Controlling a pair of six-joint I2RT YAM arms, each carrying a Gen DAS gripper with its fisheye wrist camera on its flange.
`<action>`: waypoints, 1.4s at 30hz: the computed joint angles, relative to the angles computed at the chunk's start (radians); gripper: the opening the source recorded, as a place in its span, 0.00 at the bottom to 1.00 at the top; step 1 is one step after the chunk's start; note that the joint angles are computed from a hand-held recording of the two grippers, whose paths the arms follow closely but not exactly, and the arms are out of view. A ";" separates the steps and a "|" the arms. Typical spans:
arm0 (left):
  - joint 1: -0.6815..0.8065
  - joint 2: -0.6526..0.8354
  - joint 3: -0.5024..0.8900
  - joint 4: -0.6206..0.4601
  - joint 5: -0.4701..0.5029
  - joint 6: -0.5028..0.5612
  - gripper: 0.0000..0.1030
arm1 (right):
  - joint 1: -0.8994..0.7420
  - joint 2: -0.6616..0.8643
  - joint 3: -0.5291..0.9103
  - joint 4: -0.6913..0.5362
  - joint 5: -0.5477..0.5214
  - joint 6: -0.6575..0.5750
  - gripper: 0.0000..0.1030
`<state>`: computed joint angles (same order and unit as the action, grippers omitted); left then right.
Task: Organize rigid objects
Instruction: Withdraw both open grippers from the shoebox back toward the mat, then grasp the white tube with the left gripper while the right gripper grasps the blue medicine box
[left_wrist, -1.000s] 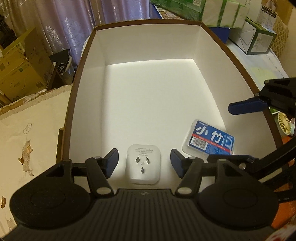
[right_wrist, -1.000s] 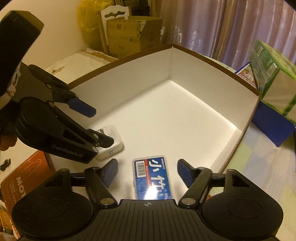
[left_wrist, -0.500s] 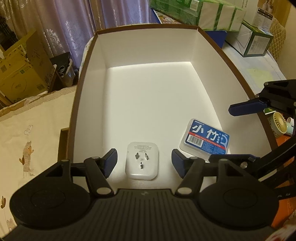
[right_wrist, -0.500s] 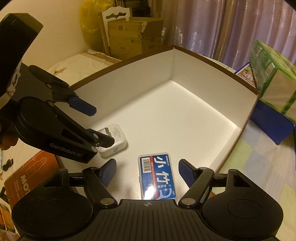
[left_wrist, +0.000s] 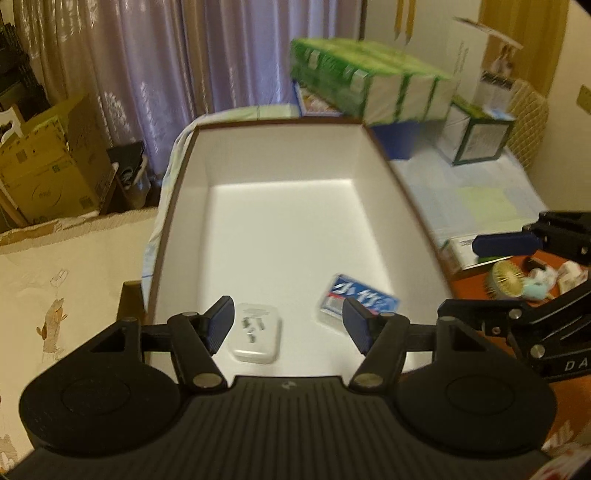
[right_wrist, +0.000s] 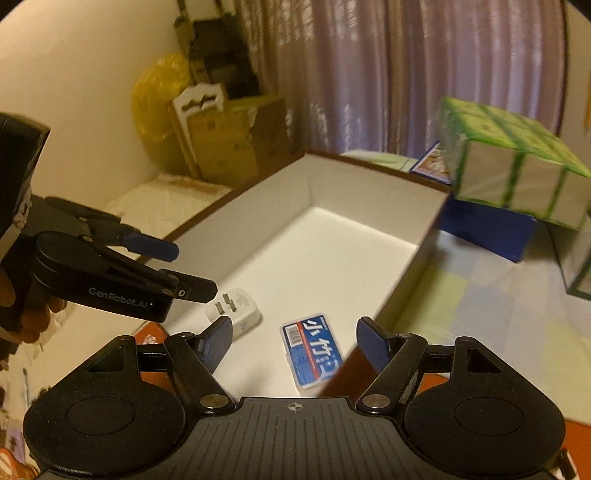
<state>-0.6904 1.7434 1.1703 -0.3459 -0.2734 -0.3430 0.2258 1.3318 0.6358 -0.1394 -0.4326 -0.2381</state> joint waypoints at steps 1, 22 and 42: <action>-0.018 -0.012 -0.006 0.004 -0.007 -0.010 0.60 | -0.017 -0.033 -0.012 -0.015 -0.011 0.003 0.69; -0.400 0.159 0.201 -0.047 -0.075 -0.207 0.59 | -0.960 -0.265 -0.008 -0.762 -0.352 -0.708 0.69; -0.468 0.577 0.614 -0.047 0.043 0.025 0.59 | -1.477 0.030 0.165 -0.855 -0.305 -0.997 0.69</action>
